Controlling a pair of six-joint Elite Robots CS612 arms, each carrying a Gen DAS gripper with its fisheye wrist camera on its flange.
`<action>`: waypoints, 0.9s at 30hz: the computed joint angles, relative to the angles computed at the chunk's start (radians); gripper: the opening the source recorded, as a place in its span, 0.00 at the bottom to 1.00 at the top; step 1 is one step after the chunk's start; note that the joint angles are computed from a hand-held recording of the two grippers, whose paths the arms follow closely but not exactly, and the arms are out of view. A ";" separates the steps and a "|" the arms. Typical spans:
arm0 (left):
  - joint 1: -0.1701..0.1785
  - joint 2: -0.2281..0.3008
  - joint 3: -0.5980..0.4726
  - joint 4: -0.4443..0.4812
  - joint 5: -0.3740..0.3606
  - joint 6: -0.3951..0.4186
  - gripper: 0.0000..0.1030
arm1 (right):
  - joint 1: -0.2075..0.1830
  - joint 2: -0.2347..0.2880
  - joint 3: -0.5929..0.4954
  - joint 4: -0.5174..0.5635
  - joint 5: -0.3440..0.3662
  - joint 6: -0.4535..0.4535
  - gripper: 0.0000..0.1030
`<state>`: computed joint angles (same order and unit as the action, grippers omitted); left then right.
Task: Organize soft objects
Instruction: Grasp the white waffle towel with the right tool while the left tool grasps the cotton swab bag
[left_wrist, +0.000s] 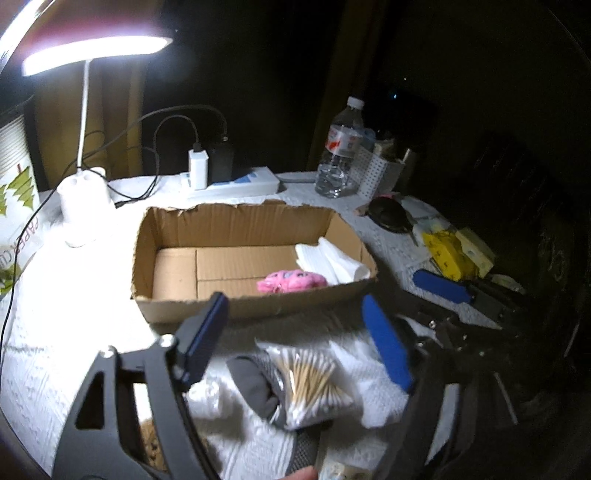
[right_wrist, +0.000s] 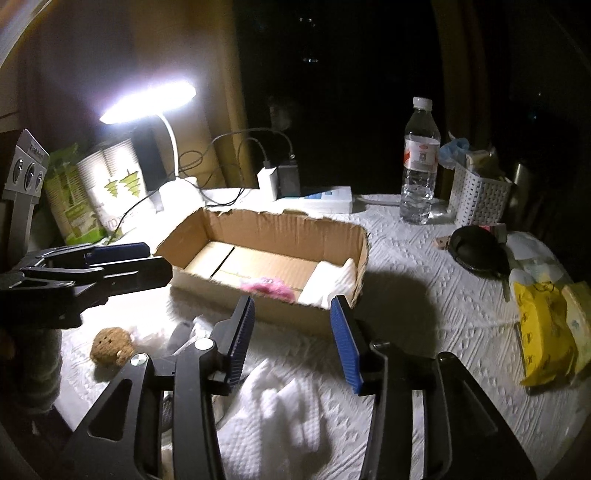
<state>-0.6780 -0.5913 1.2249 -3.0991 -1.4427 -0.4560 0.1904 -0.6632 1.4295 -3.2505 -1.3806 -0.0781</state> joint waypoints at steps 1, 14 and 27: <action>-0.001 -0.004 0.010 -0.005 0.000 -0.002 0.75 | 0.001 -0.001 0.003 0.003 -0.001 -0.001 0.44; -0.015 -0.021 0.092 -0.052 -0.013 -0.036 0.76 | 0.013 -0.014 0.070 0.033 -0.023 0.005 0.44; -0.022 -0.031 0.149 -0.054 -0.016 -0.078 0.76 | 0.025 0.002 0.075 0.091 -0.023 0.011 0.45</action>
<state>-0.7000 -0.6227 1.3735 -3.1534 -1.4583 -0.5338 0.2155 -0.6611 1.5047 -3.1598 -1.4031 -0.0671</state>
